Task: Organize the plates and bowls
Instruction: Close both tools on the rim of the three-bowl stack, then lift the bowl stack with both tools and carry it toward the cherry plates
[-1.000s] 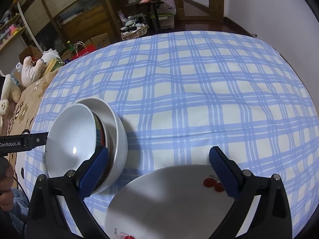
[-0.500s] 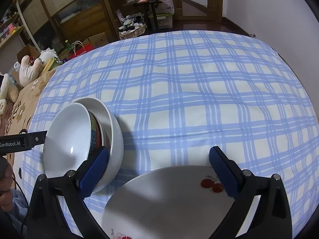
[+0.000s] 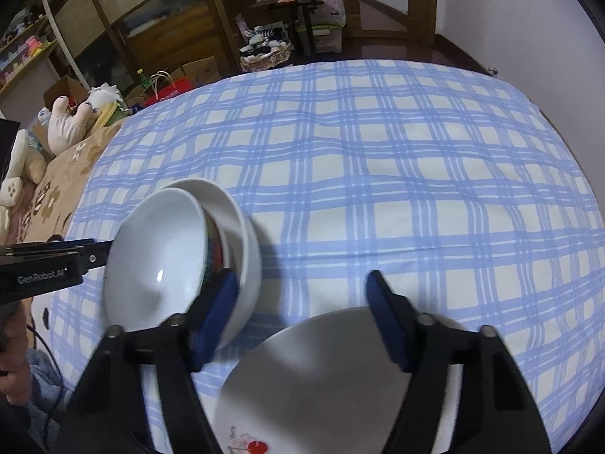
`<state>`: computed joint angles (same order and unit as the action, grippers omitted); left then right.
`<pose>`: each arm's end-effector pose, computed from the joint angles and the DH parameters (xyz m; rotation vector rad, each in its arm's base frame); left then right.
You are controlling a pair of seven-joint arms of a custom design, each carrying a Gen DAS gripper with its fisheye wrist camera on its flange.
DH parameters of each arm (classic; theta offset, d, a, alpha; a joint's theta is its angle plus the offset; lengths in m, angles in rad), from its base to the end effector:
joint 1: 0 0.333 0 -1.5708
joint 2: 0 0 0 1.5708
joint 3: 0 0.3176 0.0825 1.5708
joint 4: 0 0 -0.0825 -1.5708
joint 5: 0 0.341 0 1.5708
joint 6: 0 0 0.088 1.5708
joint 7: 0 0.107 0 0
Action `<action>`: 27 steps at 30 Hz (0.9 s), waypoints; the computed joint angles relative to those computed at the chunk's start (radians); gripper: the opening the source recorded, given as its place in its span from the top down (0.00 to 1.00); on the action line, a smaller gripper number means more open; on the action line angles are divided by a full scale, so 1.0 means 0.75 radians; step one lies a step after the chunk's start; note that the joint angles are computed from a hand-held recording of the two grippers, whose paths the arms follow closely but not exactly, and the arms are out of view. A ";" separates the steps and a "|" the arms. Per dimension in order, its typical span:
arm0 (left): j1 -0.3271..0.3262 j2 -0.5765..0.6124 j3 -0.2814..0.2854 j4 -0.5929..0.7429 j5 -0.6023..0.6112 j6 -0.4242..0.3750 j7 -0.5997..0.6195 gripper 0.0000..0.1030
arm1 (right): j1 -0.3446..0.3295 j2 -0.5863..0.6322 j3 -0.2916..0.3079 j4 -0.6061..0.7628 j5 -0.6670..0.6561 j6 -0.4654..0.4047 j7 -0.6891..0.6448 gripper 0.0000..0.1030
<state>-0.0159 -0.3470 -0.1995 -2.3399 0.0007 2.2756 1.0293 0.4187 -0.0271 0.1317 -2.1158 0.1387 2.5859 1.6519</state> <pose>0.4186 -0.0990 0.5139 -2.3987 1.7176 -0.3355 0.4607 0.2804 0.5032 -2.1863 1.4957 -0.1863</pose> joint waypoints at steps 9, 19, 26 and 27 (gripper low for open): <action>-0.032 -0.029 0.035 -0.057 -0.154 0.105 0.053 0.89 | 0.009 0.042 0.012 0.103 0.047 -0.144 -0.022 0.80; -0.005 0.020 0.070 -0.034 -0.249 0.093 0.203 0.98 | -0.022 0.189 0.021 0.379 0.081 -0.507 -0.017 0.86; -0.012 0.030 0.080 -0.045 -0.303 0.123 0.213 0.98 | -0.023 0.237 0.030 0.451 0.054 -0.576 0.011 0.87; -0.011 0.025 0.081 -0.050 -0.312 0.123 0.214 0.98 | -0.023 0.237 0.031 0.451 0.057 -0.575 0.017 0.87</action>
